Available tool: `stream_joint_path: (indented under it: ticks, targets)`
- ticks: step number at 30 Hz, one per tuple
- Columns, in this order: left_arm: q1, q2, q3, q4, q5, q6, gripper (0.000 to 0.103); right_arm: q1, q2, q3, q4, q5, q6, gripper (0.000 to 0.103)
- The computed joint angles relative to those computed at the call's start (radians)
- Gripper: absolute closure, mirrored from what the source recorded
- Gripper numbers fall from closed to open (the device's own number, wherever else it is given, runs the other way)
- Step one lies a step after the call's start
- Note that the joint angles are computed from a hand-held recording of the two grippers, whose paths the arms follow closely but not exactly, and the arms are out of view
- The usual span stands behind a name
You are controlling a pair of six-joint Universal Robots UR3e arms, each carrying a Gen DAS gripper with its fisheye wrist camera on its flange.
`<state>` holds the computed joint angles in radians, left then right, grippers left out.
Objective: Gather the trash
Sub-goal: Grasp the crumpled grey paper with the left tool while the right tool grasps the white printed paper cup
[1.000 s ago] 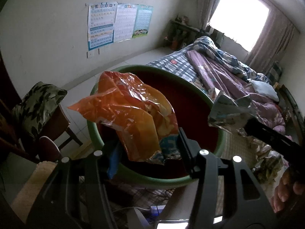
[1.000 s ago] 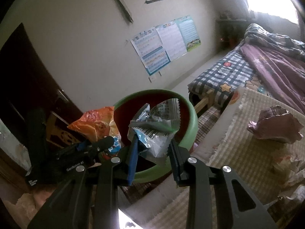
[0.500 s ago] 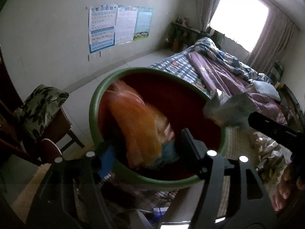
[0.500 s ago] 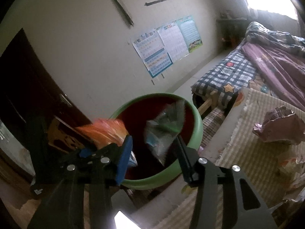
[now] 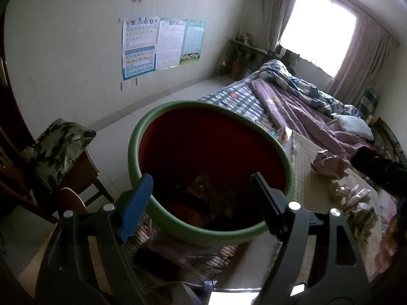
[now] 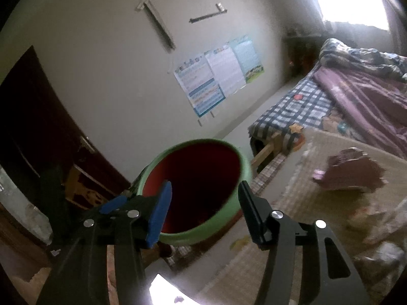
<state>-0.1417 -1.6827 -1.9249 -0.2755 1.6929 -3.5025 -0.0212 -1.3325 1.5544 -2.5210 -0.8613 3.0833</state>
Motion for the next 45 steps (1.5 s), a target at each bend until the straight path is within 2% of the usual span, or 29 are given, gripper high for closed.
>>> stream_joint_path:
  ticks: [10,13,17,21,23,29,33,36,41,45]
  targets:
    - [-0.176,-0.009,0.057,-0.064,0.052,-0.099,0.027,-0.298,-0.34,0.281,0.134,0.055,-0.147,0.048]
    - [-0.238,-0.042,0.095,-0.084,0.032,-0.131,0.027,-0.384,-0.426,0.366,0.212,0.071,-0.211,0.048]
    - [-0.322,-0.134,0.178,-0.129,-0.058,-0.163,0.027,-0.476,-0.519,0.456,0.326,0.062,-0.308,0.048]
    - [-0.399,-0.235,0.288,-0.203,-0.098,-0.141,0.027,-0.574,-0.62,0.547,0.404,0.027,-0.406,0.048]
    - [-0.429,-0.282,0.342,-0.23,-0.106,-0.132,0.027,-0.648,-0.669,0.574,0.487,0.036,-0.463,0.048]
    - [-0.465,-0.405,0.484,-0.301,-0.141,-0.119,0.027,-0.797,-0.727,0.59,0.635,0.052,-0.578,0.048]
    - [-0.467,-0.476,0.576,-0.361,-0.185,-0.124,0.027,-0.844,-0.74,0.579,0.69,0.058,-0.62,0.048]
    - [-0.465,-0.511,0.619,-0.388,-0.198,-0.12,0.027,-0.846,-0.715,0.56,0.69,0.058,-0.621,0.048]
    - [-0.449,-0.533,0.63,-0.382,-0.254,-0.147,0.027,-0.781,-0.623,0.527,0.609,0.031,-0.589,0.048]
    - [-0.433,-0.529,0.609,-0.351,-0.301,-0.155,0.042,-0.73,-0.547,0.503,0.563,0.024,-0.554,0.048]
